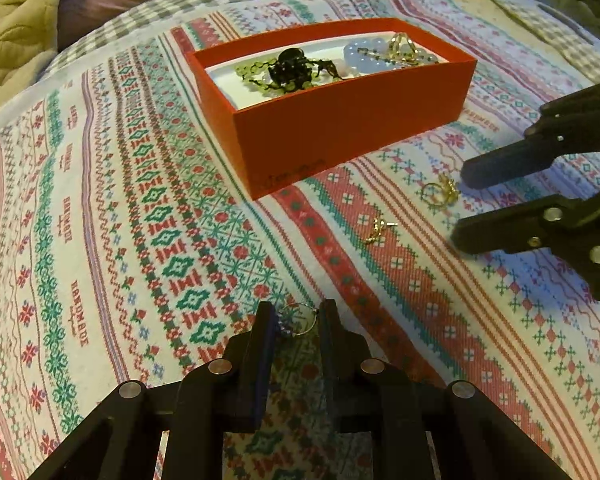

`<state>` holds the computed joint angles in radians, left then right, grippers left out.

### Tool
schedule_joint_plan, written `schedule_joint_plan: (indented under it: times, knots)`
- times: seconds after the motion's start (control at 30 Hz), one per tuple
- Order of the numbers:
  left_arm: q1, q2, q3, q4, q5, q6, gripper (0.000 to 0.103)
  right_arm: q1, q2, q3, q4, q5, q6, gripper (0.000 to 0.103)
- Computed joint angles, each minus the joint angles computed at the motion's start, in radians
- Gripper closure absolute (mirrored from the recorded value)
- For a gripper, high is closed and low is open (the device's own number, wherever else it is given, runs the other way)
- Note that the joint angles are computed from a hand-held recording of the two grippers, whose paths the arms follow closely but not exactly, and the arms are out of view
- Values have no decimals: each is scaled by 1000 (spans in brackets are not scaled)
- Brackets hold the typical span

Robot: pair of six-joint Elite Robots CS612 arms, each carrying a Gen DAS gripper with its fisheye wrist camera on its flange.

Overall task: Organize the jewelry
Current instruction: 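Grasp the small silver hoop earring with the left tool while the right tool grasps a gold earring, then carry both earrings over the red box and open both tools to drop them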

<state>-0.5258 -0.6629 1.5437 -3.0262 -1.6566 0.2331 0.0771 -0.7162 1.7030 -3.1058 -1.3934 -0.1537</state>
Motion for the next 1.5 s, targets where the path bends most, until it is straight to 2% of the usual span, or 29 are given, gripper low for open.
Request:
schedule_joint_plan:
  times: [0.37,0.63,1.07,1.3,1.5]
  knots:
    - [2,-3,6,0,-2,-9,87,16,27,-45,25,-57,-6,81]
    - [2,-3,2,6,5,-34,87,13,23,-44,23,-49,-2,82]
    - [1,-15,-13,27,46,-94,87,-15,-33,14,-10,0,53,82]
    - [1,-22,-21,1,45,-114,87,-37,-56,37,-46,32,108,82]
    - [-3,-22,-42,-18,39,-141,87,-51,-70,46,-89,30,145,82]
